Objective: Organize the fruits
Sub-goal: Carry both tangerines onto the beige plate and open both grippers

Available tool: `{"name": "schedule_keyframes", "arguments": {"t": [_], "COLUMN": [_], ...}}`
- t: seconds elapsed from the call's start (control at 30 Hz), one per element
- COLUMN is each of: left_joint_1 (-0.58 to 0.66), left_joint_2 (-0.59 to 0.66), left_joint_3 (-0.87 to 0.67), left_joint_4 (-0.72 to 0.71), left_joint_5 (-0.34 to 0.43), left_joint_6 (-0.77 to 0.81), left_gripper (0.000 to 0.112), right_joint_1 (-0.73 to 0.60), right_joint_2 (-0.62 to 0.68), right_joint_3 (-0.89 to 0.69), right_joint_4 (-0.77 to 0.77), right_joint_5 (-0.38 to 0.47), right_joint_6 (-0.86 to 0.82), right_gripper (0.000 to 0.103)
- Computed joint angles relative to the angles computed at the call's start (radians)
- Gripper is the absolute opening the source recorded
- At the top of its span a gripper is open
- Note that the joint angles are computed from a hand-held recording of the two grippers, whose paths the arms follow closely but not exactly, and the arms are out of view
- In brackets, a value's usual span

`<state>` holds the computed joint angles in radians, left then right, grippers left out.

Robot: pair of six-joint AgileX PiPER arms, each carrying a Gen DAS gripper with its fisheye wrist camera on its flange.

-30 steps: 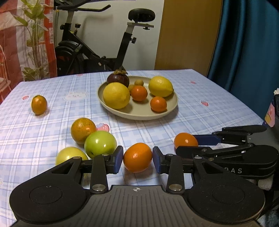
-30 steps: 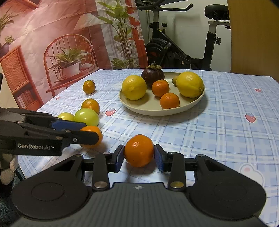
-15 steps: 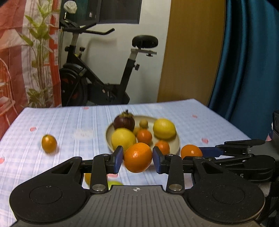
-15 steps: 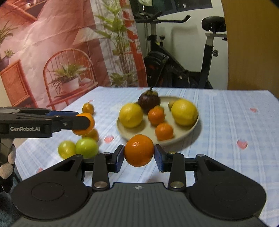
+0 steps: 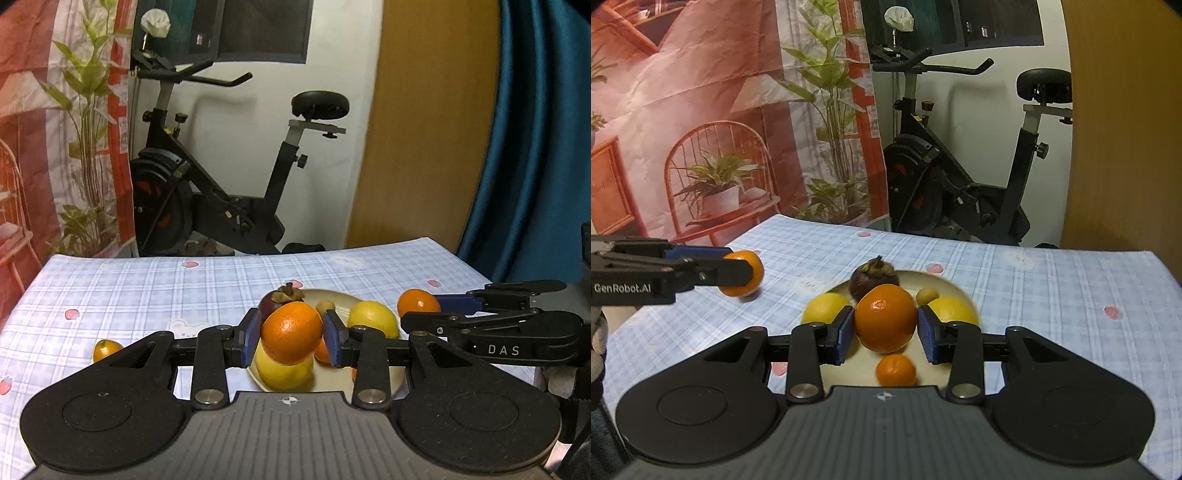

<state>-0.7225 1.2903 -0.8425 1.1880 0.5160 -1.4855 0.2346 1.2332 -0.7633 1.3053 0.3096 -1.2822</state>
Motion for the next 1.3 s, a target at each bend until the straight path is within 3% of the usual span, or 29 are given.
{"name": "schedule_keyframes", "arguments": {"t": [0.13, 0.43, 0.63, 0.8, 1.0, 1.3], "left_joint_1": [0.059, 0.133, 0.135, 0.137, 0.175, 0.188], "left_joint_2": [0.047, 0.159, 0.253, 0.293, 0.311, 0.317], "left_joint_3": [-0.032, -0.101, -0.169, -0.198, -0.214, -0.218], "left_joint_4": [-0.085, -0.217, -0.188, -0.140, -0.227, -0.199], "left_joint_5": [-0.054, -0.139, -0.155, -0.145, -0.171, -0.193], "left_joint_6": [0.115, 0.285, 0.279, 0.274, 0.383, 0.340], "left_gripper": [0.039, 0.039, 0.039, 0.039, 0.039, 0.039], "right_joint_1": [-0.021, 0.022, 0.015, 0.023, 0.013, 0.007], "right_joint_2": [0.084, 0.246, 0.306, 0.381, 0.439, 0.448], "right_joint_3": [-0.072, -0.197, -0.228, -0.301, -0.360, -0.370], "right_joint_4": [-0.021, -0.173, -0.130, -0.148, -0.150, -0.142], "right_joint_5": [0.038, 0.013, -0.041, -0.029, -0.013, -0.006], "right_joint_6": [0.003, 0.095, -0.002, -0.031, -0.044, -0.043], "right_gripper": [0.039, 0.039, 0.039, 0.039, 0.039, 0.040]}}
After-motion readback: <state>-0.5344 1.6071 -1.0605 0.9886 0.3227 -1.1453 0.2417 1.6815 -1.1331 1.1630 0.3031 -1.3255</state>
